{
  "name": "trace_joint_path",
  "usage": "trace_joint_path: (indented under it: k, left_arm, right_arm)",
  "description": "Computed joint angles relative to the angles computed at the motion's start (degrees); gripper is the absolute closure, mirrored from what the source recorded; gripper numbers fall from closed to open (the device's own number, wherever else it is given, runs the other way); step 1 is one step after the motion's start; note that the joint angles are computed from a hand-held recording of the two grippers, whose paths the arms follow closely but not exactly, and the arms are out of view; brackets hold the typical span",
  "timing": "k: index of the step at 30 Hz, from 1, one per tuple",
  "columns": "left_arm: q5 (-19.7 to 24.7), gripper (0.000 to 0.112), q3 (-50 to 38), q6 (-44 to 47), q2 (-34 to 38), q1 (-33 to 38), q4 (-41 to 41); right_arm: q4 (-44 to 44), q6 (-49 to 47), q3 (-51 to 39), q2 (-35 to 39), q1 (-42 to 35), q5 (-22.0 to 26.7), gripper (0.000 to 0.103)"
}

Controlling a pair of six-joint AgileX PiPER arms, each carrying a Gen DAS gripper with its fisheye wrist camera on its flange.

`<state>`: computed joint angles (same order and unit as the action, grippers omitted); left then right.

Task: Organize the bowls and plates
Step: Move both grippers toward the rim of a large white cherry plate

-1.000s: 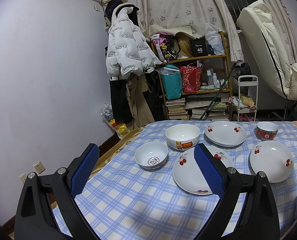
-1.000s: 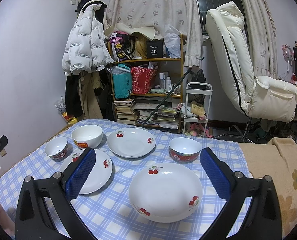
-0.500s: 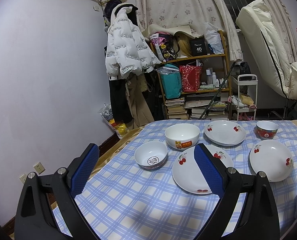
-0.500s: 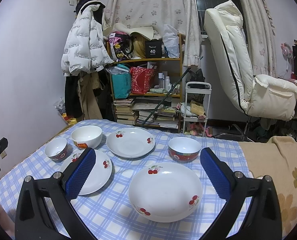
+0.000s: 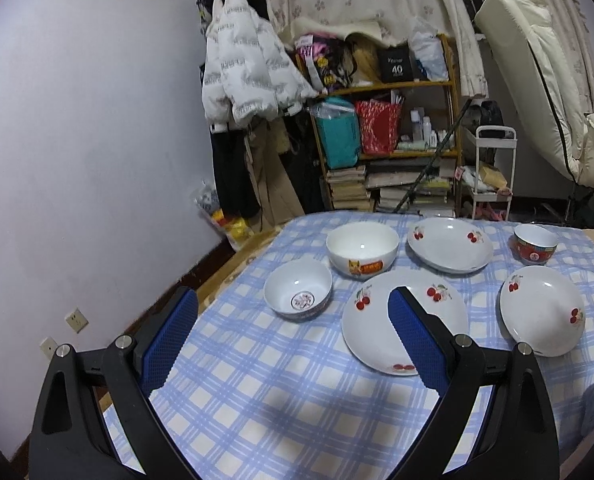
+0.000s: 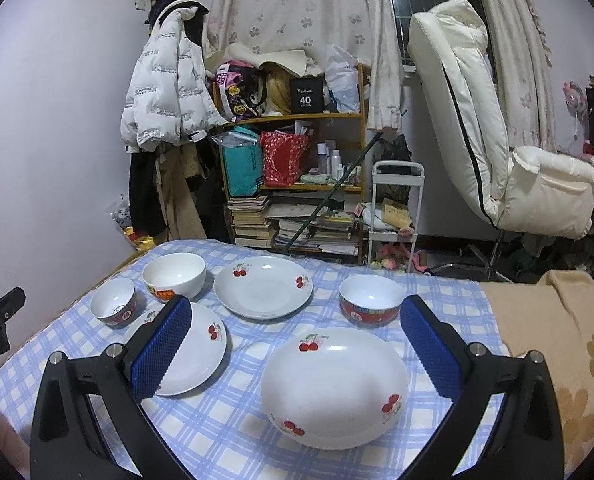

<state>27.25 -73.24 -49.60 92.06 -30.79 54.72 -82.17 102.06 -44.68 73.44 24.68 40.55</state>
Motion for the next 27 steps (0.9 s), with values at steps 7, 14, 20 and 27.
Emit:
trace_joint_path:
  k: [7,14,20,27]
  left_arm:
    - [2.46,0.018,-6.23,13.62,2.86,2.50,-13.43]
    - [4.96,0.018,-13.42,20.19,6.10,2.60,-18.52]
    - [8.48,0.018,-22.22,24.97,10.42,3.00,-23.73]
    - [14.43,0.018,-35.19,29.03,18.30,3.69,-29.20]
  right_arm:
    - [2.08,-4.86,-4.51,2.27,1.23,2.29,0.000]
    - [4.64,-9.12,-11.18,5.42,-1.08,-0.05,0.000]
    - [7.41,-14.80,-18.28,9.93,-3.55,-3.52,0.000]
    - [13.02,-22.50,-25.99,15.55,-6.51,-6.74,0.000]
